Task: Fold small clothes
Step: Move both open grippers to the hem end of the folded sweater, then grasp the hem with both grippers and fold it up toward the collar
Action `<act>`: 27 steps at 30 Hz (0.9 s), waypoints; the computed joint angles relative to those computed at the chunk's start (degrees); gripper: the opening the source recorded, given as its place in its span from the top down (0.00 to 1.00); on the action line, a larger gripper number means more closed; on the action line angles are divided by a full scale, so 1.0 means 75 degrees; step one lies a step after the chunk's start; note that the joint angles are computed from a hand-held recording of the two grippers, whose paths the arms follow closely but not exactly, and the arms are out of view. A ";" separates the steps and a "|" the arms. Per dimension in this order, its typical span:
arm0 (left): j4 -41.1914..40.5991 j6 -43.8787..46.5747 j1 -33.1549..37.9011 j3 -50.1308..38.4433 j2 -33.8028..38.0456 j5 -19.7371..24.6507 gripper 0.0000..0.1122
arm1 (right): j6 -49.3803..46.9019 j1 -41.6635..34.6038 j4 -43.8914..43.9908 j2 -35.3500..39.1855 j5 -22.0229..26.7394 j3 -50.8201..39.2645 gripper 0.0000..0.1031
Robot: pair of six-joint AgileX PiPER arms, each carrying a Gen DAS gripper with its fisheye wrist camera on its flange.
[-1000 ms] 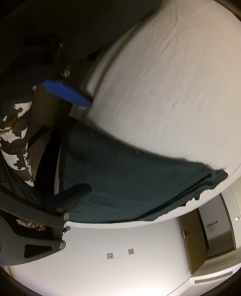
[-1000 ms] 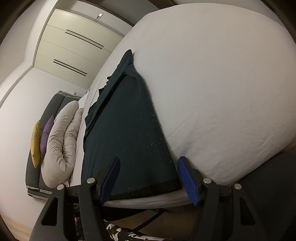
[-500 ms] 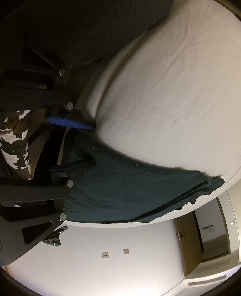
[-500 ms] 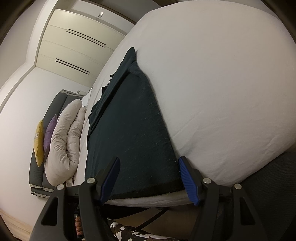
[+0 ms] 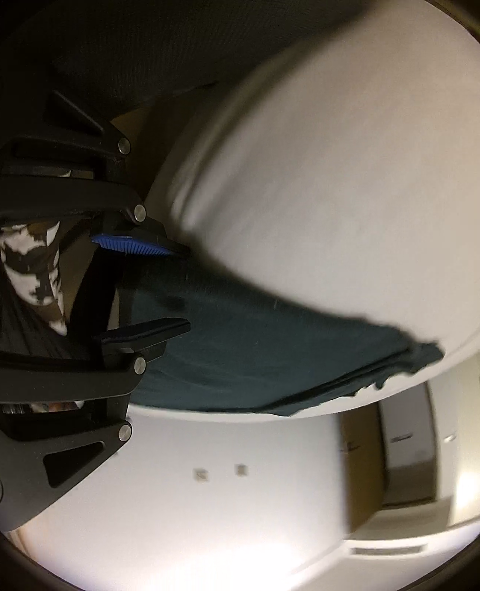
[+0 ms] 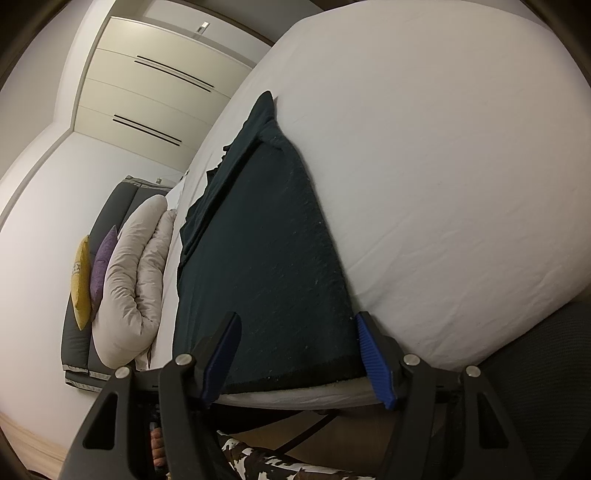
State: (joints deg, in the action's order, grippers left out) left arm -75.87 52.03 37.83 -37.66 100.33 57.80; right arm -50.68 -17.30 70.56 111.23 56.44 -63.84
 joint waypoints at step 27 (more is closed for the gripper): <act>0.0043 0.0055 0.0118 0.0129 -0.0977 0.0141 0.96 | 0.0905 0.0277 -0.1396 0.0054 0.0299 -0.0569 0.92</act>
